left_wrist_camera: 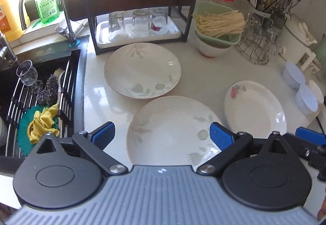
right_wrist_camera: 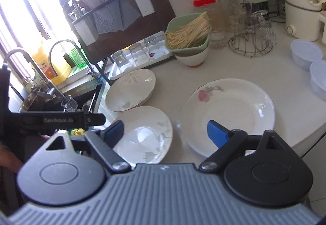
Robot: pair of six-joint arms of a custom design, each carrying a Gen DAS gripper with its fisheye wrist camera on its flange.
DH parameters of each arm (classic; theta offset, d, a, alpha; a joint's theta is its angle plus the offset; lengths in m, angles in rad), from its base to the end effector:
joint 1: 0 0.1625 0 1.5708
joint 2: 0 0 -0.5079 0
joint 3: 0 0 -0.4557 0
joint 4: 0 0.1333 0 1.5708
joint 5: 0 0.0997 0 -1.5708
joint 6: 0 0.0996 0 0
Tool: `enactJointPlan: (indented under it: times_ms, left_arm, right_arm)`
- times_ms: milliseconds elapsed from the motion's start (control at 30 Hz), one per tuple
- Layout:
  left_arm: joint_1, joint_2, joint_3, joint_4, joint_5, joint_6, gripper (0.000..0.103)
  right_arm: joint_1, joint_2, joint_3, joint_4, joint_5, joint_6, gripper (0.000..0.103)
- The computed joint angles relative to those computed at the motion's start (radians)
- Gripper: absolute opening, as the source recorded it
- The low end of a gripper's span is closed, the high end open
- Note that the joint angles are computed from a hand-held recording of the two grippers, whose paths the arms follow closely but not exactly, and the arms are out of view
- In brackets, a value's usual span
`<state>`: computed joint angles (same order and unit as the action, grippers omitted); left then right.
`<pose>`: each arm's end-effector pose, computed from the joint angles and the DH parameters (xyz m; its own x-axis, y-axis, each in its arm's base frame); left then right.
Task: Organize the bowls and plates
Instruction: 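Reach both grippers to the rim of the nearer leaf-pattern plate and close, then lift the leaf-pattern plate with both grippers and carry it over the rose plate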
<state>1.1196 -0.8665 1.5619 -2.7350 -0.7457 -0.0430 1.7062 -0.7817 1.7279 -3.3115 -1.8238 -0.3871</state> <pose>-0.1623 -0.8084 0.2423 -0.7713 -0.0374 -0.6353 0.3562 0.8020 -0.4796 0.2107 -0.7440 0.1542 -0.8749 -0.2192 0.4318 -0.4588 0.6603 -0.5945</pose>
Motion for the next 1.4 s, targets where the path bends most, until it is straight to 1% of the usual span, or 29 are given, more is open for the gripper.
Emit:
enactJointPlan:
  times_ms: [100,133,200,300,333,400,467,533,567,633,667,733,800,833,900,1033,1100,1167,1233,1300,1400]
  left_arm:
    - [0.023,-0.003,-0.007,-0.001,-0.023,0.036,0.1]
    - [0.029,-0.002,-0.007,-0.017,-0.032,0.059,0.1]
    - [0.042,0.0,-0.005,-0.051,-0.052,0.099,0.1]
    - [0.058,0.004,-0.011,-0.07,-0.077,0.131,0.1]
    - [0.064,0.008,-0.016,-0.07,-0.081,0.138,0.1]
    - [0.076,0.009,-0.019,-0.068,-0.097,0.152,0.1]
    - [0.091,0.006,-0.017,-0.081,-0.132,0.164,0.098]
    - [0.105,0.006,-0.021,-0.076,-0.153,0.159,0.095]
    - [0.113,0.007,-0.028,-0.062,-0.165,0.153,0.091]
    - [0.127,0.009,-0.037,-0.047,-0.188,0.148,0.088]
    - [0.133,0.011,-0.04,-0.047,-0.199,0.149,0.084]
    - [0.147,0.019,-0.052,-0.038,-0.225,0.147,0.079]
    - [0.16,0.028,-0.065,-0.022,-0.244,0.139,0.069]
    - [0.166,0.032,-0.069,-0.016,-0.257,0.139,0.066]
    - [0.177,0.039,-0.078,-0.009,-0.277,0.141,0.058]
    - [0.194,0.053,-0.1,0.019,-0.308,0.126,0.049]
    - [0.199,0.058,-0.108,0.03,-0.316,0.118,0.042]
    - [0.205,0.063,-0.118,0.037,-0.328,0.111,0.039]
    - [0.211,0.068,-0.128,0.045,-0.343,0.103,0.037]
    - [0.217,0.076,-0.142,0.057,-0.351,0.092,0.036]
    - [0.223,0.085,-0.155,0.05,-0.383,0.108,0.036]
  right_arm:
    - [0.003,0.017,-0.026,0.042,-0.004,0.052,0.072]
    - [0.003,0.02,-0.032,0.051,0.0,0.063,0.07]
    - [0.006,0.033,-0.042,0.047,-0.009,0.07,0.063]
    - [0.007,0.05,-0.059,0.075,-0.013,0.101,0.052]
    - [0.006,0.055,-0.064,0.083,-0.014,0.114,0.051]
    - [0.003,0.063,-0.076,0.106,-0.015,0.151,0.045]
    - [-0.001,0.071,-0.085,0.12,-0.023,0.184,0.041]
    - [-0.004,0.078,-0.091,0.136,-0.038,0.209,0.037]
    - [-0.007,0.081,-0.095,0.149,-0.039,0.227,0.035]
    - [-0.012,0.089,-0.105,0.176,-0.04,0.259,0.033]
    - [-0.013,0.096,-0.111,0.181,-0.045,0.268,0.033]
    - [-0.014,0.111,-0.122,0.185,-0.056,0.272,0.033]
    - [-0.014,0.125,-0.133,0.188,-0.067,0.27,0.032]
    - [-0.015,0.132,-0.14,0.193,-0.074,0.272,0.032]
    - [-0.018,0.142,-0.148,0.197,-0.085,0.281,0.028]
    - [-0.024,0.16,-0.165,0.196,-0.104,0.312,0.025]
    - [-0.026,0.168,-0.173,0.195,-0.111,0.324,0.021]
    - [-0.029,0.173,-0.179,0.206,-0.099,0.335,0.02]
    - [-0.029,0.179,-0.183,0.198,-0.1,0.326,0.02]
    - [-0.032,0.185,-0.189,0.194,-0.099,0.328,0.015]
    - [-0.038,0.19,-0.195,0.186,-0.081,0.321,0.012]
